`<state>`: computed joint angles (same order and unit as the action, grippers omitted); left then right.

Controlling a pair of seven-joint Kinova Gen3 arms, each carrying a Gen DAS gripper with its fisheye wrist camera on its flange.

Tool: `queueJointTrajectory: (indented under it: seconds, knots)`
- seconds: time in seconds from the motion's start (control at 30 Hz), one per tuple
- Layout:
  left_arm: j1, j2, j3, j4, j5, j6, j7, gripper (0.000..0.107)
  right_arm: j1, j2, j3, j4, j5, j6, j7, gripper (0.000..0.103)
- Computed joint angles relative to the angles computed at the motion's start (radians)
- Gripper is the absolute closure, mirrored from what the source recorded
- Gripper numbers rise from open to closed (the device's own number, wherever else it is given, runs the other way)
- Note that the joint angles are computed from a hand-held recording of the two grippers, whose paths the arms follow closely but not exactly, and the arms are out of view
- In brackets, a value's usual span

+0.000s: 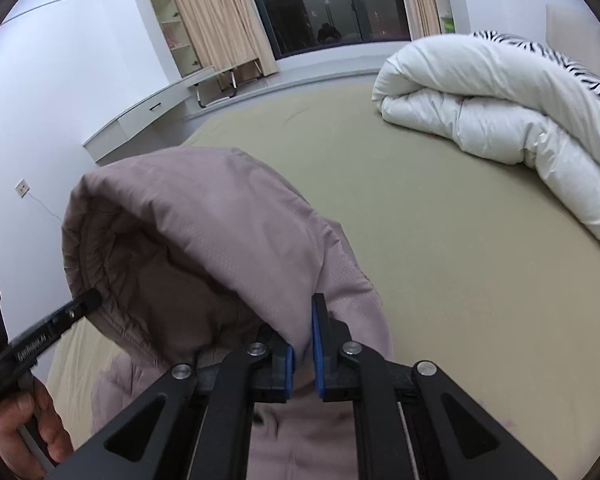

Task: Fold large clothes
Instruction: 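Grasp the hood rim with the left tool while the right tool grasps the hood too, then fold the hood down onto the coat body with both tools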

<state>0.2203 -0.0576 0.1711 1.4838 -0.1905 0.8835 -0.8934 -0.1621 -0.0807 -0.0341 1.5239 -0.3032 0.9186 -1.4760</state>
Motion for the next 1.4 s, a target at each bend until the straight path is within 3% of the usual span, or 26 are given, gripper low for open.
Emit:
queueJointTrajectory:
  seconds: [0.13, 0.33, 0.43, 0.53, 0.6, 0.67, 0.8, 0.87, 0.97, 1.1, 1.23, 1.33, 1.37, 1.4]
  knots:
    - [0.007, -0.143, 0.048, 0.101, -0.005, 0.035, 0.058, 0.101, -0.004, -0.163, 0.028, 0.149, -0.021, 0.016, 0.042, 0.093]
    - [-0.017, -0.364, 0.127, 0.255, 0.091, 0.099, 0.122, 0.101, -0.013, -0.381, 0.085, 0.358, -0.048, 0.071, 0.032, 0.094]
    - [-0.025, -0.425, 0.163, 0.318, 0.155, 0.133, 0.133, 0.101, -0.005, -0.427, 0.083, 0.44, -0.036, 0.078, -0.005, 0.094]
    - [-0.005, -0.464, 0.158, 0.39, 0.243, 0.153, 0.132, 0.101, -0.001, -0.409, 0.108, 0.494, -0.032, 0.09, -0.031, 0.093]
    - [-0.006, -0.501, 0.179, 0.425, 0.273, 0.195, 0.143, 0.101, -0.001, -0.403, 0.149, 0.508, -0.036, 0.118, -0.017, 0.086]
    - [0.007, -0.546, 0.162, 0.447, 0.317, 0.243, 0.144, 0.101, 0.021, -0.417, 0.183, 0.505, -0.036, 0.156, -0.019, 0.066]
    - [-0.038, -0.631, 0.156, 0.376, 0.288, 0.309, 0.104, 0.101, 0.027, -0.482, 0.258, 0.454, -0.07, 0.207, 0.006, 0.064]
    - [-0.06, -0.607, 0.159, 0.296, 0.262, 0.3, 0.04, 0.101, 0.01, -0.492, 0.259, 0.406, -0.107, 0.214, 0.007, 0.064]
    - [-0.086, -0.543, 0.189, 0.196, 0.218, 0.249, -0.074, 0.101, -0.037, -0.477, 0.19, 0.339, -0.134, 0.174, 0.02, 0.064]
    - [-0.107, -0.42, 0.194, 0.122, 0.219, 0.197, -0.144, 0.101, -0.076, -0.38, 0.108, 0.28, -0.137, 0.097, 0.009, 0.068]
    - [-0.1, -0.269, 0.193, 0.111, 0.193, 0.219, -0.152, 0.101, -0.092, -0.266, 0.05, 0.257, -0.109, 0.048, -0.03, 0.069]
    - [-0.066, -0.232, 0.145, 0.195, 0.215, 0.195, -0.129, 0.101, -0.06, -0.182, -0.011, 0.266, -0.028, 0.059, -0.09, 0.07]
    - [-0.052, -0.233, 0.129, 0.241, 0.246, 0.162, -0.109, 0.101, -0.059, -0.154, -0.008, 0.279, -0.018, 0.063, -0.089, 0.081]
    - [-0.037, -0.234, 0.113, 0.283, 0.263, 0.124, -0.095, 0.101, -0.053, -0.136, -0.018, 0.302, 0.006, 0.052, -0.1, 0.102]
